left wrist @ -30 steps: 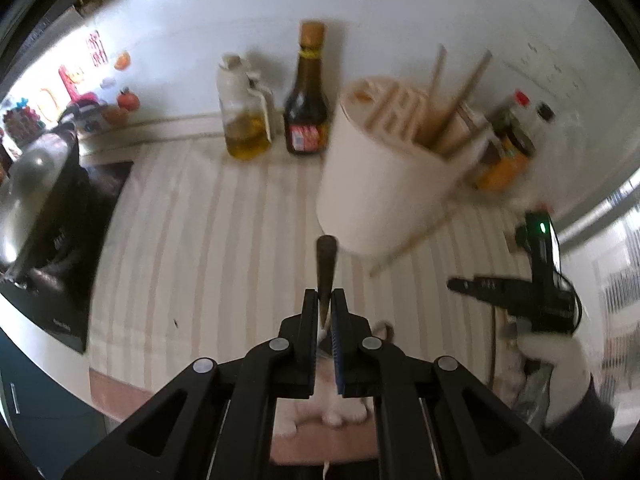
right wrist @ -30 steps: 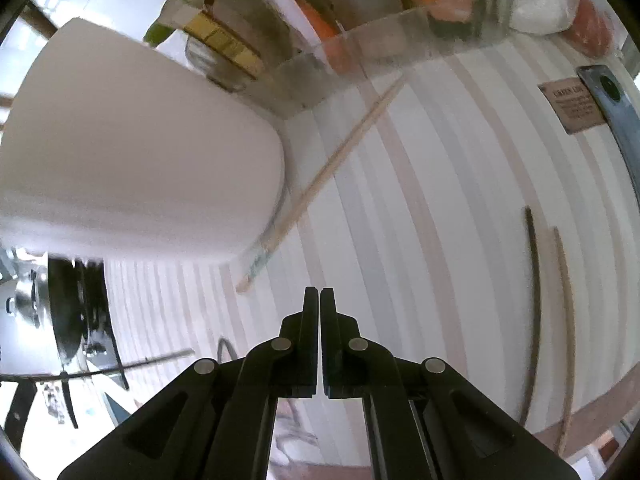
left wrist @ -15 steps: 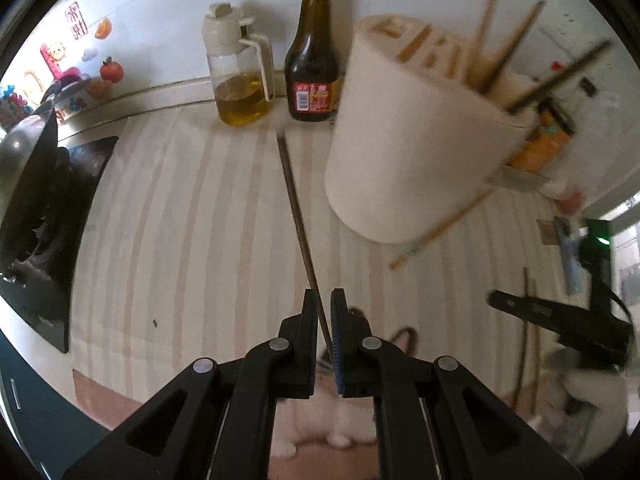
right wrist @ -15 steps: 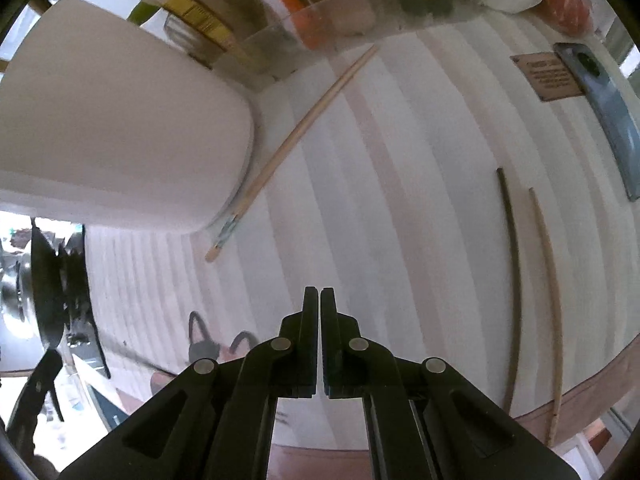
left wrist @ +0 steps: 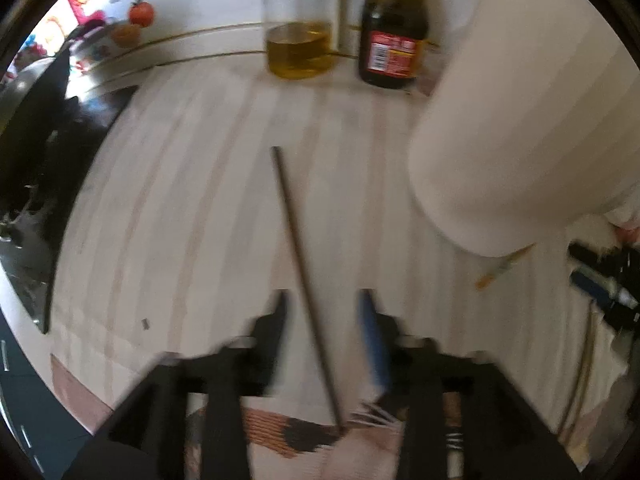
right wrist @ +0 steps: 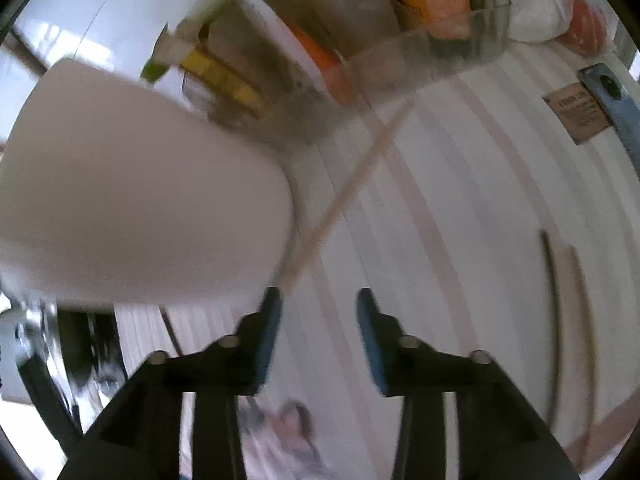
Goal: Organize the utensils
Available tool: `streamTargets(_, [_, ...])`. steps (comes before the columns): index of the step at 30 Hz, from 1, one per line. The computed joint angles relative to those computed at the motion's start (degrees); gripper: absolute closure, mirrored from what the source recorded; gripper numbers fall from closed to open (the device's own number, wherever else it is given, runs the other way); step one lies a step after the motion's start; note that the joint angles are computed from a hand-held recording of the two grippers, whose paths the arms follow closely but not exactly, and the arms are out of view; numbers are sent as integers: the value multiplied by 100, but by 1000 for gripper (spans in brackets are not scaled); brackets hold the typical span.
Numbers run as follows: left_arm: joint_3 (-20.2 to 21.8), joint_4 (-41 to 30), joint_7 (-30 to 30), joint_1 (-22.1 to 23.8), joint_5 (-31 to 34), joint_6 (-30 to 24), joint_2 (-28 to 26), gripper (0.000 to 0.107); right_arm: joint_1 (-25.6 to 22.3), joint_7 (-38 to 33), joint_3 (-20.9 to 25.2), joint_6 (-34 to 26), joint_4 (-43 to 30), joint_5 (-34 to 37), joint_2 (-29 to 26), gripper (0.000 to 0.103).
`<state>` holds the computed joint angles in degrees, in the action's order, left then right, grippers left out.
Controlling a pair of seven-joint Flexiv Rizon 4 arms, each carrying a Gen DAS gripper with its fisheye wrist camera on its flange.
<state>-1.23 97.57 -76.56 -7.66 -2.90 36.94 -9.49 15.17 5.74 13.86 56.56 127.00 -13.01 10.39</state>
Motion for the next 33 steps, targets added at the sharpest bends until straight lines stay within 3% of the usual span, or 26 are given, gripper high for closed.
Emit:
streamTargets(1, [31, 65, -59, -6, 76, 131, 25, 48, -106, 321, 14, -50, -22, -263, -88, 58])
streamTargets(4, [98, 116, -321, -1, 343, 344, 9, 48, -242, 892, -56, -383, -138, -706, -293, 58])
streamTargets(8, [139, 21, -588, 39, 515, 333, -125, 48, -194, 845, -207, -949, -425, -671, -568, 59])
streamTargets(11, [131, 16, -629, 49, 520, 312, -160, 48, -156, 773, -273, -1513, -689, -880, -714, 68])
streamTargets(13, [128, -2, -632, 45, 562, 336, -194, 48, -140, 831, -294, -1716, -761, -936, -751, 80])
streamTargets(17, [123, -42, -584, 40, 604, 296, -249, 48, -79, 470, -351, -2109, -1025, -880, -915, 85])
streamTargets(21, [125, -50, -536, 32, 616, 245, -248, 48, 32, -260, -392, -2633, -1486, -762, -1183, 103])
streamTargets(27, [107, -43, -409, 42, 538, 197, -242, 48, 128, -1370, -294, -3096, -1476, -332, -1061, 103])
streamTargets(29, [104, -33, -381, 49, 483, 170, -226, 48, 97, -1449, -257, -2724, -1217, -6, -823, 103])
streamTargets(32, [132, -9, -453, 28, 573, 265, -178, 48, -51, -1096, -198, -1046, -471, 433, -352, 99])
streamTargets(33, [145, 15, -492, 18, 636, 325, -155, 48, -67, -912, -152, -864, -384, 296, -305, 93])
